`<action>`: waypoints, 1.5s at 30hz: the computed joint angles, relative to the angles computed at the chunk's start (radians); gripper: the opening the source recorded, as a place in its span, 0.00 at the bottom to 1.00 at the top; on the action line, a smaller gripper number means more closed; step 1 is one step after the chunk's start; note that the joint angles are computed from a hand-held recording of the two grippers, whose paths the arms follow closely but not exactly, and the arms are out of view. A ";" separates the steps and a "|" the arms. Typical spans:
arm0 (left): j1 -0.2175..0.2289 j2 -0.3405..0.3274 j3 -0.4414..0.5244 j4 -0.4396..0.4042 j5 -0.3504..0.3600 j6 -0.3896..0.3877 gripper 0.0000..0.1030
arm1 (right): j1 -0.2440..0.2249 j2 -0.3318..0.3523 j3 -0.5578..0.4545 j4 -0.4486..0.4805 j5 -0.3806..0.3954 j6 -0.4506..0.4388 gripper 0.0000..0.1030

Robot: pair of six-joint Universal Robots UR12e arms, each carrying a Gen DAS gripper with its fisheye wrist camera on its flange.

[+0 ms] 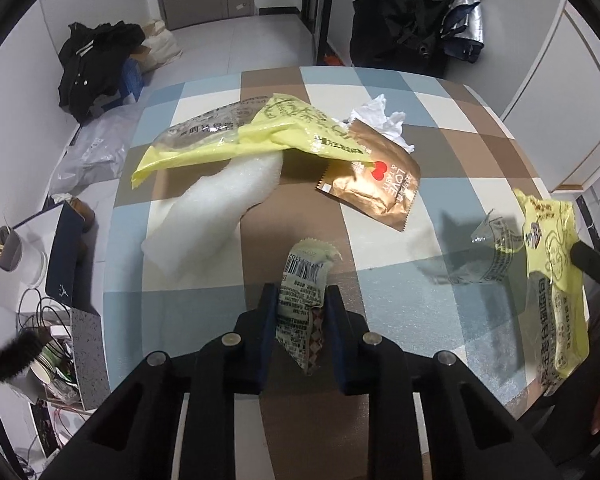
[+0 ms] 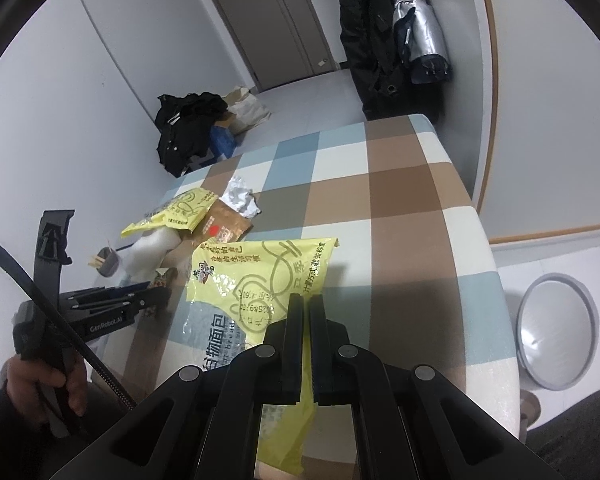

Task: Collect trash
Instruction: 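Carry the snack wrapper and yellow bag in both grippers over the white bin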

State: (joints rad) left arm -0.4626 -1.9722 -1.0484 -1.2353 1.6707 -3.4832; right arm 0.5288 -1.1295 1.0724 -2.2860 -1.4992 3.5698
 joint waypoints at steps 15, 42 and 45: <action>0.001 0.017 -0.023 0.041 -0.098 -0.004 0.18 | 0.001 -0.021 0.030 -0.050 -0.023 0.018 0.03; -0.047 0.000 0.071 0.219 -0.191 0.007 0.18 | -0.031 -0.141 0.109 -0.305 -0.152 -0.051 0.02; -0.063 -0.028 0.124 0.220 -0.189 0.021 0.18 | -0.044 -0.157 0.121 -0.305 -0.172 -0.054 0.02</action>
